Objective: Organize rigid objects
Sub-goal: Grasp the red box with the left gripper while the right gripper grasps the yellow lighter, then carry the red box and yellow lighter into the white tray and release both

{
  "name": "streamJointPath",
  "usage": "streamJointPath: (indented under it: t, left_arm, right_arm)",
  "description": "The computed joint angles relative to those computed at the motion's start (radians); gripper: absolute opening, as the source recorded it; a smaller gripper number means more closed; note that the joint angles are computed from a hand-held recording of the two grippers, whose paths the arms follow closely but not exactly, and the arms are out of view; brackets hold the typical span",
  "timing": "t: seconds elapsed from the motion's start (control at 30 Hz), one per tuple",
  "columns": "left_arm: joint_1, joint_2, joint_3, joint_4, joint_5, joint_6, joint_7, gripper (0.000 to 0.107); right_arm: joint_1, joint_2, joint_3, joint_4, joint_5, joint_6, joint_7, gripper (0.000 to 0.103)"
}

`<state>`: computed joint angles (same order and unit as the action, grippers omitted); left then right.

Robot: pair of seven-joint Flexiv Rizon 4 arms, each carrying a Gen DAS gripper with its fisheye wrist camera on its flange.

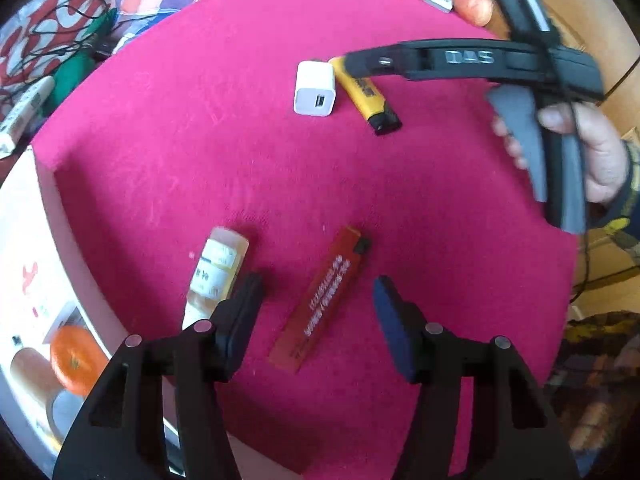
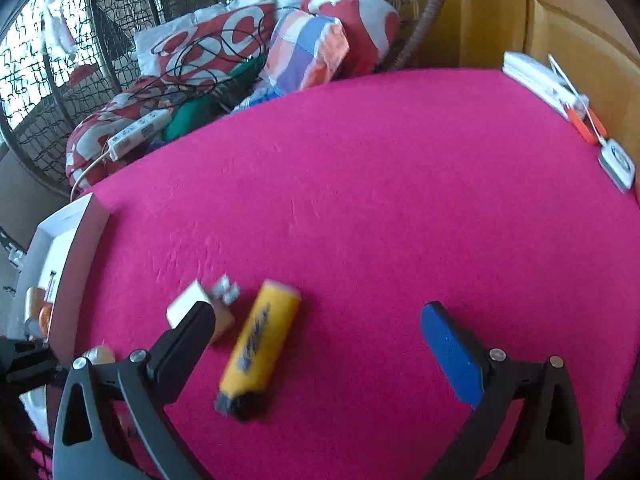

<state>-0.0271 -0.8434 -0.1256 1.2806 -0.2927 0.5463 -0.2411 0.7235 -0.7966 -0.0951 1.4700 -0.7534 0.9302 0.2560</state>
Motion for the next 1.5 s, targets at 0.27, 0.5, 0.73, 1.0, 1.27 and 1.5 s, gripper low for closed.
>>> streamJointPath:
  t: [0.27, 0.5, 0.73, 1.0, 1.27, 1.5]
  left_arm:
    - [0.013, 0.056, 0.014, 0.101, -0.042, 0.058, -0.100, 0.044]
    - [0.016, 0.048, 0.013, 0.083, -0.026, 0.058, -0.133, 0.044]
    - [-0.027, 0.057, 0.046, 0.085, 0.031, 0.100, -0.238, 0.016]
    - [0.000, 0.072, 0.030, 0.088, -0.017, 0.059, -0.369, 0.016]
    - [0.052, 0.157, -0.009, 0.137, -0.139, 0.092, -0.422, 0.016]
    - [0.029, 0.247, -0.006, 0.178, -0.192, 0.208, -0.493, 0.016]
  right_arm:
    - [-0.012, -0.043, 0.058, -0.097, 0.071, -0.068, -0.173, 0.090]
    - [-0.023, -0.133, 0.079, -0.277, 0.173, -0.203, -0.345, 0.086]
    - [-0.033, -0.173, 0.112, -0.400, 0.260, -0.302, -0.557, 0.026]
    - [-0.062, -0.030, 0.111, -0.129, 0.354, -0.012, -0.445, 0.022]
    - [-0.050, 0.118, 0.078, 0.040, 0.272, 0.078, -0.318, 0.022]
    - [-0.044, 0.163, 0.063, 0.019, 0.142, 0.085, -0.311, 0.022]
